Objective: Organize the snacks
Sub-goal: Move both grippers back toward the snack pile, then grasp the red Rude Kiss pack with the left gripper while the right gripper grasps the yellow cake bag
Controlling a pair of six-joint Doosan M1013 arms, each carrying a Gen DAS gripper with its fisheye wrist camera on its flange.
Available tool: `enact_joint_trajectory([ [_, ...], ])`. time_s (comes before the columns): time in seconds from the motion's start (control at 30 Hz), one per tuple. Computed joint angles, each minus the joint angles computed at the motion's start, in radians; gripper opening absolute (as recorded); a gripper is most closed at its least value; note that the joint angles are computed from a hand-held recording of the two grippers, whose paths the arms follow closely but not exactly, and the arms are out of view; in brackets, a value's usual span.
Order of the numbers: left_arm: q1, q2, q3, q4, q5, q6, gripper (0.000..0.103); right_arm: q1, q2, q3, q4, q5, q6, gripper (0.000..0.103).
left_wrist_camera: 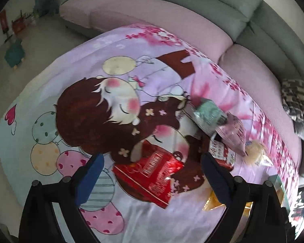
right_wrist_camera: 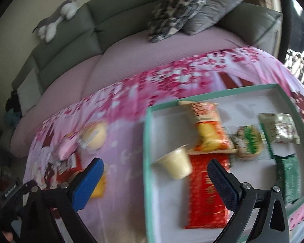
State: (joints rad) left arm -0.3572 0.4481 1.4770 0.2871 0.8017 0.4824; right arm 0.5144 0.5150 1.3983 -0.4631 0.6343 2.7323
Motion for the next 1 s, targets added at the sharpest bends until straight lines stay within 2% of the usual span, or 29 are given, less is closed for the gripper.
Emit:
enact_joint_trajectory([
  [0.13,0.014,-0.008,0.011,-0.001,-0.004,-0.012,0.096,0.019,0.025,-0.034,0.061,-0.009,-0.107,0.103],
  [0.3,0.031,-0.015,0.026,-0.040,-0.023,-0.015,0.096,0.044,0.052,-0.071,0.072,0.007,-0.188,0.103],
  [0.47,0.039,0.008,0.007,-0.123,-0.011,0.099,0.096,0.054,0.078,-0.100,0.105,0.018,-0.266,0.103],
  [0.77,0.033,0.049,-0.034,-0.210,0.035,0.249,0.096,0.071,0.128,-0.164,0.186,0.049,-0.439,0.103],
  [1.0,0.021,0.085,-0.075,-0.171,0.114,0.242,0.096,0.092,0.172,-0.220,0.138,0.114,-0.503,0.103],
])
